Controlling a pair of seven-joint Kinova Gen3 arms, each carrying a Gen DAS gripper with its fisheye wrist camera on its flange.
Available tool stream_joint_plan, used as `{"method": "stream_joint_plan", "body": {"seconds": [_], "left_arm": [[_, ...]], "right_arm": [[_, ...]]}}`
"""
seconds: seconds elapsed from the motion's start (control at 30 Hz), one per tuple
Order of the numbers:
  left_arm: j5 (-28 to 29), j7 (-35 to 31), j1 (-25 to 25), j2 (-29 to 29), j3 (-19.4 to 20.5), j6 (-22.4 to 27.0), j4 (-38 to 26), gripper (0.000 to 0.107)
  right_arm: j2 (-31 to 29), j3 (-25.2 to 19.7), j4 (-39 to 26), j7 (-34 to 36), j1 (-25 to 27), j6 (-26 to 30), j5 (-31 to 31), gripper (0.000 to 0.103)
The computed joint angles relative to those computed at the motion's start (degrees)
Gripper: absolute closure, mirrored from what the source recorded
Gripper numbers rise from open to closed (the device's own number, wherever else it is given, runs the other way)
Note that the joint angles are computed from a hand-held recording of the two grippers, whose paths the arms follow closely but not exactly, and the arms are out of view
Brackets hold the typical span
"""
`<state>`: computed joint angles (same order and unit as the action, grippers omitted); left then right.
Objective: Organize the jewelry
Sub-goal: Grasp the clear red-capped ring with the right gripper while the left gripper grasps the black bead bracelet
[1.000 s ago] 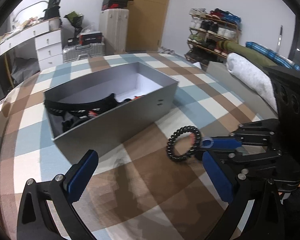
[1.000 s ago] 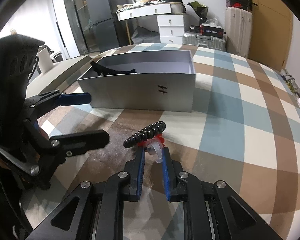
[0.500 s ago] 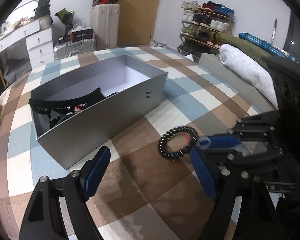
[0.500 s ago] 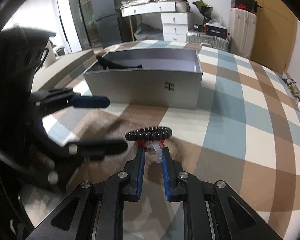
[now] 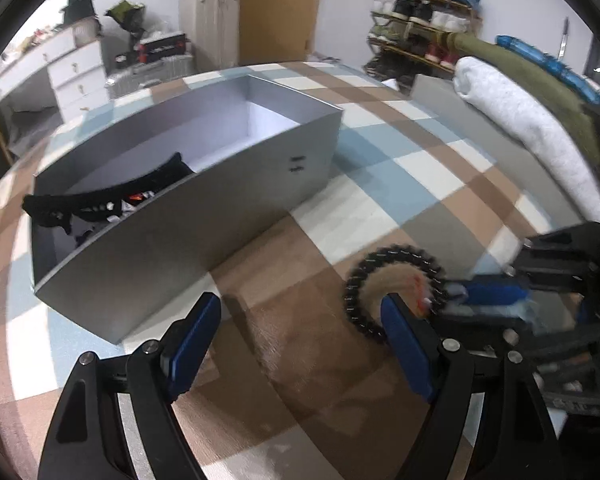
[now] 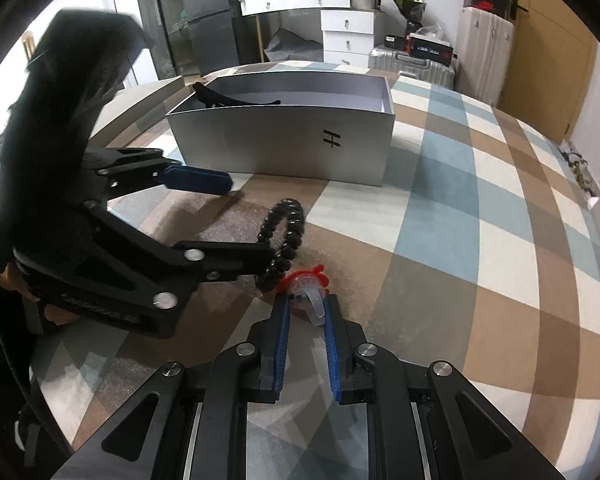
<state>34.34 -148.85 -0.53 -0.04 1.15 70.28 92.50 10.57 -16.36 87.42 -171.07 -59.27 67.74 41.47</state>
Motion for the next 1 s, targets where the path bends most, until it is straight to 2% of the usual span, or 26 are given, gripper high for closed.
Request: {"method": "stream_joint_plan", "body": {"seconds": [0.1, 0.33, 0.5, 0.57, 0.73, 0.83, 0.9, 1.0], "left_arm": [[-2.1, 2.0, 1.0, -1.1, 0.7, -2.7, 0.9, 0.029], [-4.7, 3.7, 2.4, -1.8, 0.8, -5.0, 1.5, 0.029], [-6.0, 5.2, 3.2, -1.8, 1.0, -5.7, 1.3, 0.029], [-6.6, 6.1, 3.6, -1.7, 1.3, -5.7, 0.9, 0.031], [-6.6, 5.9, 4.3, -2.1, 1.5, -5.3, 1.0, 0.050], [-5.7, 4.7, 4.6, -2.4, 1.4, -4.7, 1.2, 0.074], [-5.4, 4.0, 4.8, -2.6, 1.4, -4.4, 1.3, 0.101], [-5.5, 3.0, 5.2, -3.6, 1.4, -5.7, 2.4, 0.102]], "right_arm": [[0.2, -0.1, -0.3, 0.4, -0.2, 0.4, 0.1, 0.087], [-0.7, -0.2, 0.5, -1.1, -0.8, 2.4, 0.3, 0.088], [-3.2, -1.1, 3.8, -5.8, -0.2, 2.3, 1.1, 0.088], [-5.0, -1.8, 6.3, -9.2, 0.5, 0.6, 2.6, 0.088], [-6.0, -3.7, 7.5, -11.6, 2.2, -0.1, 4.5, 0.090], [-6.4, -4.1, 7.9, -10.7, 3.3, -1.4, 3.5, 0.089], [-7.3, -3.9, 9.3, -11.8, 3.6, -3.2, 3.4, 0.087], [-8.7, -4.7, 11.4, -13.1, 5.7, -7.4, 2.6, 0.084]]}}
